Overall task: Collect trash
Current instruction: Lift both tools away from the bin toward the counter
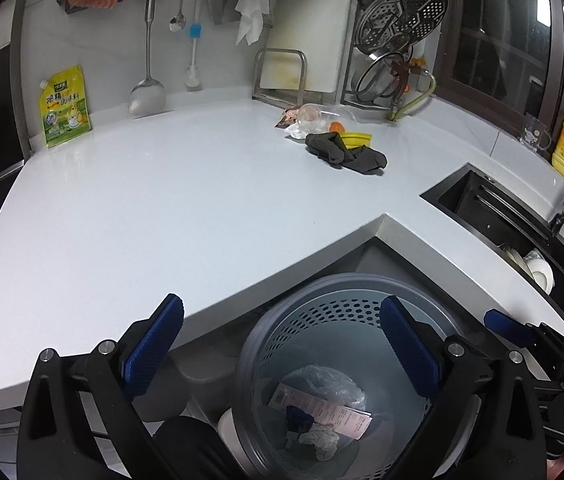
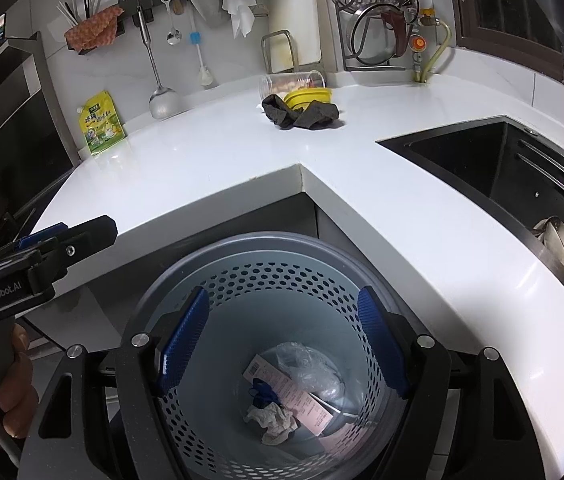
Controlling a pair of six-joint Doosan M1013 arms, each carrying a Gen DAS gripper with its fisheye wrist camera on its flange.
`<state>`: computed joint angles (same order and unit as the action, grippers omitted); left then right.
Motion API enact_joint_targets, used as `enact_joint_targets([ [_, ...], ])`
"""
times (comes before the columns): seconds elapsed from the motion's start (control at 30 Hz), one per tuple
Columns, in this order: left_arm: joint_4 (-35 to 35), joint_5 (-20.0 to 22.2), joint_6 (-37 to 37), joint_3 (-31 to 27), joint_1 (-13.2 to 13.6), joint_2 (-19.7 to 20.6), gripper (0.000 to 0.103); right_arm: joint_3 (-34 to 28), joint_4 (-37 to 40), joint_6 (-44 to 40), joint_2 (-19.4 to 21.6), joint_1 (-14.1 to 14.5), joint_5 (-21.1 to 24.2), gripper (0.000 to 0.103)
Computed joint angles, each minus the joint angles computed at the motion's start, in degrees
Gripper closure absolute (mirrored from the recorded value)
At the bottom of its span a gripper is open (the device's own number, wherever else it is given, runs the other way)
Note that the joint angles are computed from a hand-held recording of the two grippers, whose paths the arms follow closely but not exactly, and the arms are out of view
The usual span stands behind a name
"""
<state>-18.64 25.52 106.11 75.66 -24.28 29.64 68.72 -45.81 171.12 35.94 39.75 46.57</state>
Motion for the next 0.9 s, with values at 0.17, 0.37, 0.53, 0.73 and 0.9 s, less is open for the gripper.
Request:
enact_joint_targets([
  [0.17,1.39,1.11,-1.65,-1.2,0.01,0.33,0.007,-0.97,0.9,-1.71,0.01,-0.31,0.15,0.03],
  [0.37,4.28,1.91,-4.86,-3.22,-0.07,0.88,0.007,-2.18,0.95,-3.17,-0.21,-0.85,0.21,0.03],
  [0.53,5.72,2.64,-6.8,-5.53,0.02,1.86,0.007,-3.42,0.88,-4.48,-0.15,-1.68,0.33,0.029],
  [0.73,9.54,4.23,-11.38,-10.1,-0.18,4.3,0.007,-6.45,1.61,-8.28,1.04,-3.19,1.18,0.027],
  [0.9,13.42,5.28,-15.23,-15.09,-0.64,7.18,0.007,-10.5,4.31,-13.62,2.92,-5.76,1.58,0.027],
])
